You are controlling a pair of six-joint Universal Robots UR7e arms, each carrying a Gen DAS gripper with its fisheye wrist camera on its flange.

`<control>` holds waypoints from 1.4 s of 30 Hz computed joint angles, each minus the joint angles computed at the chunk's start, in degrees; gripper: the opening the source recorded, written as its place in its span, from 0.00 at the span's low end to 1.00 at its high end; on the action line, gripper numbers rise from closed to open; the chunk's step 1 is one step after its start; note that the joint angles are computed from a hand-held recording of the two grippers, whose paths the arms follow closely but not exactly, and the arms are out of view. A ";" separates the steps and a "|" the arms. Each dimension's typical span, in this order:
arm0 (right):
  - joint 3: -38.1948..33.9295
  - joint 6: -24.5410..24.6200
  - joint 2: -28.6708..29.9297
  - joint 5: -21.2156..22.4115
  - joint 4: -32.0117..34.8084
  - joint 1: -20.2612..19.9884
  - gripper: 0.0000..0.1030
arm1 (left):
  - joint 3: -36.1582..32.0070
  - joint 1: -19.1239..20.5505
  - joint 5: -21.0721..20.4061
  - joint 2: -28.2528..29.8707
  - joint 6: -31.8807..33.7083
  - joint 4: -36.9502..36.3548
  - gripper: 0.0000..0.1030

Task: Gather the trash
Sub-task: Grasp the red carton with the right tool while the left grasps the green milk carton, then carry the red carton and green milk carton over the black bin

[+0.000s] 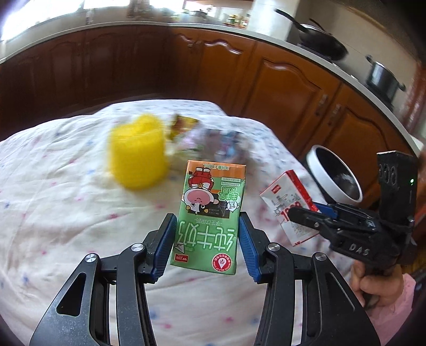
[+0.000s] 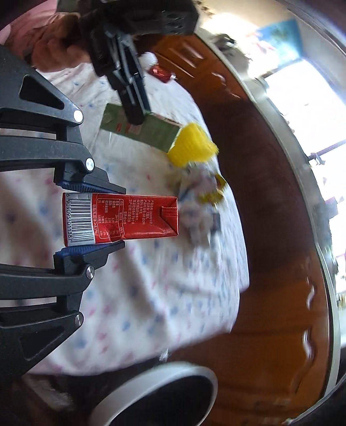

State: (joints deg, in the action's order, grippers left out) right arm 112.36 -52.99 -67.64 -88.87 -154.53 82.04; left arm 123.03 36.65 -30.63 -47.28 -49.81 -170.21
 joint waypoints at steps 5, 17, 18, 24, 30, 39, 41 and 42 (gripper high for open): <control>1.00 2.74 -3.58 2.23 -1.54 -2.82 0.31 | -5.39 -0.14 -2.72 5.23 5.84 -2.44 0.44; -1.06 6.56 -6.38 4.04 -3.77 -6.84 0.31 | -16.61 0.11 -6.80 12.64 15.49 -2.41 0.44; -1.49 6.78 -6.37 4.15 -3.90 -7.02 0.31 | -17.50 0.13 -6.89 13.07 16.11 -2.06 0.44; -4.89 7.87 -5.60 3.80 -4.46 -7.54 0.31 | -23.62 0.42 -8.09 16.27 21.56 -1.69 0.44; -8.59 9.43 -4.06 3.48 -5.06 -7.92 0.31 | -31.16 1.23 -9.61 19.83 25.98 0.76 0.44; -14.39 12.29 -0.71 1.77 -5.22 -7.76 0.31 | -42.49 2.97 -11.63 24.54 30.52 8.18 0.44; -15.62 12.80 0.11 1.21 -5.13 -7.61 0.31 | -44.90 3.28 -11.63 25.63 31.40 9.70 0.44; -16.06 12.90 0.31 1.09 -5.12 -7.73 0.31 | -45.88 3.40 -11.64 26.12 31.72 10.35 0.44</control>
